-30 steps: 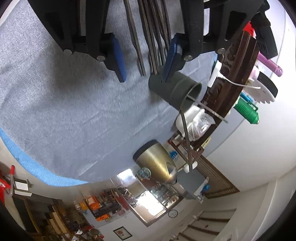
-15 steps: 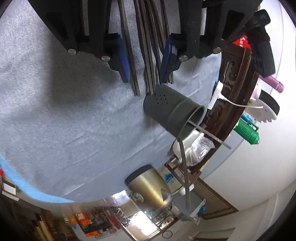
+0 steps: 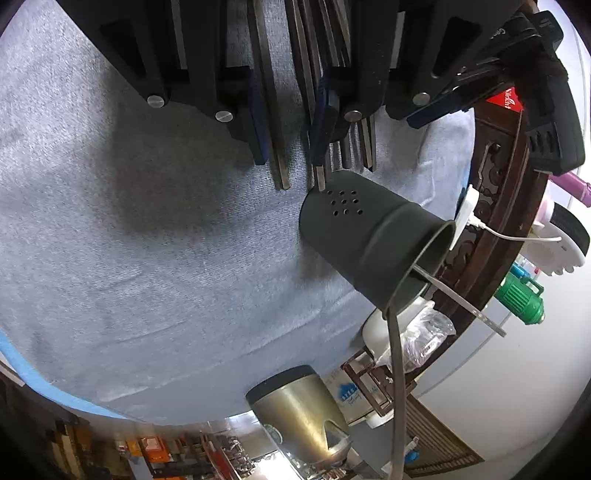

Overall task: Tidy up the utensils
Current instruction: 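Grasp a utensil with the left tool while the right tool grasps another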

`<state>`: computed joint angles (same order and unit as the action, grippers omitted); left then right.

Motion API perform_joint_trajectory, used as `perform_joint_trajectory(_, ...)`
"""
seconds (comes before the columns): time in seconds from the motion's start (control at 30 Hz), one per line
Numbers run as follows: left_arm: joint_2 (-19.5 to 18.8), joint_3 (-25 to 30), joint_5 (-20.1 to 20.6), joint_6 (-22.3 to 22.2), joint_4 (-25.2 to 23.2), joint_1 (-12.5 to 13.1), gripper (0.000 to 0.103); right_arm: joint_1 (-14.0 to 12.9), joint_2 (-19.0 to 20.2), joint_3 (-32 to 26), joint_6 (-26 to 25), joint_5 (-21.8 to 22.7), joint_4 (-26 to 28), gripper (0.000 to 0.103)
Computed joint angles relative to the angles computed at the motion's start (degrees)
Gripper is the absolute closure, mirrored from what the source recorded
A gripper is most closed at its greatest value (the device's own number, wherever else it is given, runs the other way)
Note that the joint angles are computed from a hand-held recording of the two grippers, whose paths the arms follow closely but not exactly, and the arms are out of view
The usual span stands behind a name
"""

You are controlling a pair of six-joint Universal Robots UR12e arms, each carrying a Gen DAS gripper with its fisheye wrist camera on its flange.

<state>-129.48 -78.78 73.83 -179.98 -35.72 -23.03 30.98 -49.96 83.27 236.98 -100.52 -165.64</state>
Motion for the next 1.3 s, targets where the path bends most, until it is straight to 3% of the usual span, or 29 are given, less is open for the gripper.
perform_joint_trajectory(0.1,-0.2,0.5,-0.7,0.4,-0.7,-0.1,0.047,-0.2,0.4,-0.8,-0.5,0.4,1.1,0.078)
perform_joint_trajectory(0.33,-1.1,2.1,0.2,1.1,-2.6,-0.4,0.047,-0.3,0.9,-2.1,-1.2,0.4,4.9,0.094)
perform_joint_trajectory(0.53,-2.1,4.0,0.5,1.7,-4.6,-0.4,0.048,-0.4,0.2,-0.9,0.5,-1.1,4.3,0.094)
perform_joint_trajectory(0.7,-2.5,4.9,0.6,2.9,-5.9,-0.4,0.049,-0.7,-0.2,0.5,2.9,0.1,2.6,0.094)
perform_joint_trajectory(0.87,-2.6,5.3,-0.9,3.6,-6.8,-0.4,0.061,-0.6,-0.2,0.7,2.8,-0.3,2.3,0.093)
perform_joint_trajectory(0.93,-3.1,5.8,-0.9,4.1,-6.6,-0.9,0.071,-0.7,-0.2,1.0,3.1,-0.1,1.7,0.093)
perform_joint_trajectory(1.07,-3.4,6.4,-2.6,5.5,-7.3,-0.8,0.083,-0.8,-0.5,1.4,3.3,0.3,1.4,0.093)
perform_joint_trajectory(1.3,-3.5,7.3,-3.3,11.7,-9.9,-0.3,0.086,-1.1,-1.2,1.9,4.0,0.8,2.9,0.093)
